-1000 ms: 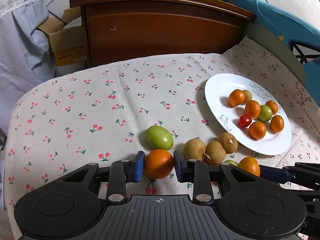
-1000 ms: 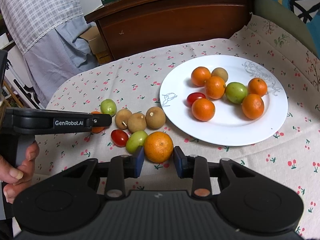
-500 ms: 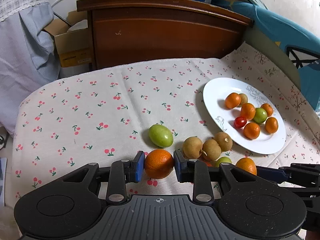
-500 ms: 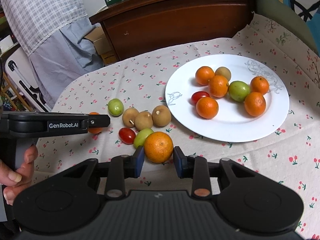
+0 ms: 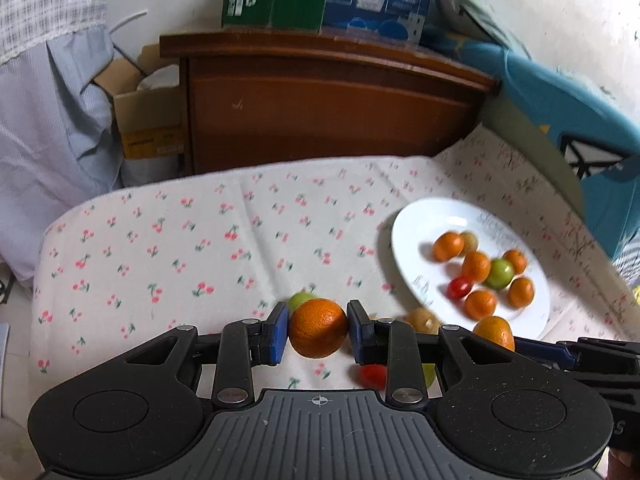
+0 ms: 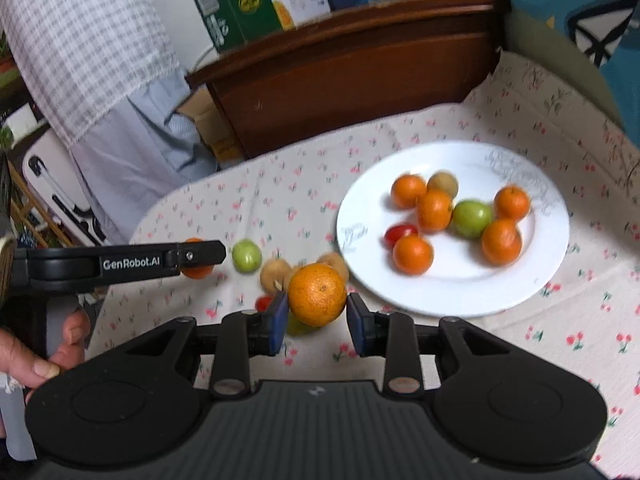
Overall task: Organize fruits
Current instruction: 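Close the left tool on a mandarin while the right tool grasps another mandarin, lift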
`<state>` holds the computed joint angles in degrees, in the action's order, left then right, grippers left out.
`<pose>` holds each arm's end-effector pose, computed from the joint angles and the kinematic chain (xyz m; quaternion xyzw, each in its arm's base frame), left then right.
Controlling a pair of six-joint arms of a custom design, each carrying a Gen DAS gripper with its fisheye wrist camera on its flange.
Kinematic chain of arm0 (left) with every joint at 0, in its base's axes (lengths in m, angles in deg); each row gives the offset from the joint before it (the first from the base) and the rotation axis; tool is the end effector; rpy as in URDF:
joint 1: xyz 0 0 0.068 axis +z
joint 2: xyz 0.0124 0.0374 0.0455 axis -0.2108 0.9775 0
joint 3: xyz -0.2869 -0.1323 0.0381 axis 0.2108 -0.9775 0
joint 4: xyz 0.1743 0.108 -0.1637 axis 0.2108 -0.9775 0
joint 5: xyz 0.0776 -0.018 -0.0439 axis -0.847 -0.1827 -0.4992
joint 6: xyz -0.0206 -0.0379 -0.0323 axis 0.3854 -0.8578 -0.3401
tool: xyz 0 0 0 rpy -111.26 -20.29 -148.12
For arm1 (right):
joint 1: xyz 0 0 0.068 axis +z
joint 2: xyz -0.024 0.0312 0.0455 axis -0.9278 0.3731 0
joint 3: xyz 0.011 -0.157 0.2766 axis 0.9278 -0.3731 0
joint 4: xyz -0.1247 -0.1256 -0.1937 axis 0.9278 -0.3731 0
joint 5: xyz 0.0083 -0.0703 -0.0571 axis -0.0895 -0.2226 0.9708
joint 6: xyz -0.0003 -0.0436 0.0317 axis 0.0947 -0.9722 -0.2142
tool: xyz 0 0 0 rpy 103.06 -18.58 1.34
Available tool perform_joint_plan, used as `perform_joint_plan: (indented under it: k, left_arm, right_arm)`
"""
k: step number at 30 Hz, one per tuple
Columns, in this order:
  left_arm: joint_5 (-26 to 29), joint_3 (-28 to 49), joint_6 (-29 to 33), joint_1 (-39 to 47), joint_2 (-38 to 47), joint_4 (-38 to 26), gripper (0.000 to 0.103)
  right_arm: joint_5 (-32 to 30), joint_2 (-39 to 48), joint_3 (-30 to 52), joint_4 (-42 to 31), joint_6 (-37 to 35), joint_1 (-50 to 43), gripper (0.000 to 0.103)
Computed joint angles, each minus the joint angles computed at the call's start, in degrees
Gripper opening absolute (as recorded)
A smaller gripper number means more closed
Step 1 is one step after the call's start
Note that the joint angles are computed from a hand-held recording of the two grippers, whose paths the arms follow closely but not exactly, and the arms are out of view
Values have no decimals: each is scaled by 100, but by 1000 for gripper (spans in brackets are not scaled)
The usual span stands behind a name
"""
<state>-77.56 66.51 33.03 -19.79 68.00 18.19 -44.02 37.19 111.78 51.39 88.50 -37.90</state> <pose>0.2069 -0.0211 0.1702 -0.1405 0.9042 -0.0136 0.4031 0.2543 0.1602 0.1412 -0.2104 0.8738 0.2744 0.3419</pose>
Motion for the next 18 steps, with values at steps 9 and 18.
perform_joint_plan:
  k: [9, 18]
  left_arm:
    - [21, 302, 120, -292, 22, 160, 28]
    - [244, 753, 294, -483, 476, 422, 28]
  right_arm:
    - [-132, -309, 303, -174, 178, -502, 31]
    - [-401, -220, 924, -482, 251, -1108, 31]
